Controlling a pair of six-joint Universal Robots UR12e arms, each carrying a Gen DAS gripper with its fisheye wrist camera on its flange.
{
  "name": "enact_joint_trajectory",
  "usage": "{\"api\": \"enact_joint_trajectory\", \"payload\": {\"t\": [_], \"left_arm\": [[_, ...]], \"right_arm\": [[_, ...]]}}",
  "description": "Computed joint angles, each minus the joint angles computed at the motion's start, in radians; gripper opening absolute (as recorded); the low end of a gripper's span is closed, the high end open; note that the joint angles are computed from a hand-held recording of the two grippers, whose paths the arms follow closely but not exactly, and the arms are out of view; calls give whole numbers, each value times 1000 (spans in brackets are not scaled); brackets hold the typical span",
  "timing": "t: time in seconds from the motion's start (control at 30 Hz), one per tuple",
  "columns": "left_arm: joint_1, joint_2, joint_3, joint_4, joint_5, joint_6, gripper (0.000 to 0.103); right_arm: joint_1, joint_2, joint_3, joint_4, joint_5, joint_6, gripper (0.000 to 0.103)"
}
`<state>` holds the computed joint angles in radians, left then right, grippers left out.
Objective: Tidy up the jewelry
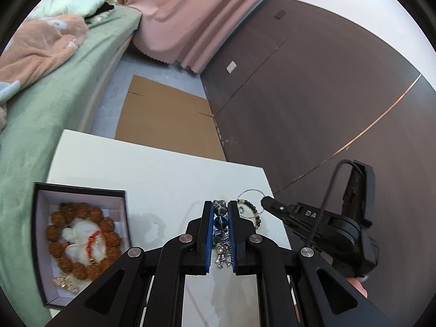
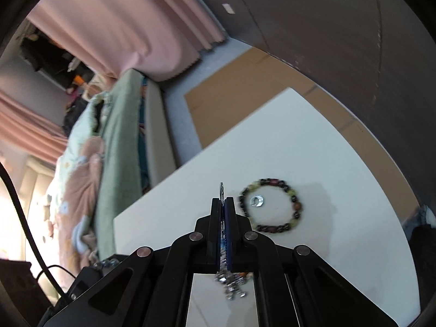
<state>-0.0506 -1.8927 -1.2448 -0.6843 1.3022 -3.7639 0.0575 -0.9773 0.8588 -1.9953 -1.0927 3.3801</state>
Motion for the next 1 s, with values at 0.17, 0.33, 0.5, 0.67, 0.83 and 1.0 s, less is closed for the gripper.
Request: {"api": "enact_joint_trajectory", "payload": {"t": [0.17,0.33,0.5,0.67,0.83,1.0], "left_arm": [[7,30,-33,24,25,-20,10],[11,58,-64,43,54,-30,10],[16,82,-88,51,104,-46,10],[13,92,-82,-17,198,-79,10],[46,105,-96,-83,134,-162,57],[36,128,-119,-54,253,-187,80]], "right_arm": [[3,-20,29,-26,66,-19,4],[2,-45,71,-54,147,-25,4],[4,-68,109,-81,221,-46,4],[13,-87,138,-83,292,-96,4],[29,-100,159,-79,329,-141,4],[42,-104,167,-57,366,-179,4]]}}
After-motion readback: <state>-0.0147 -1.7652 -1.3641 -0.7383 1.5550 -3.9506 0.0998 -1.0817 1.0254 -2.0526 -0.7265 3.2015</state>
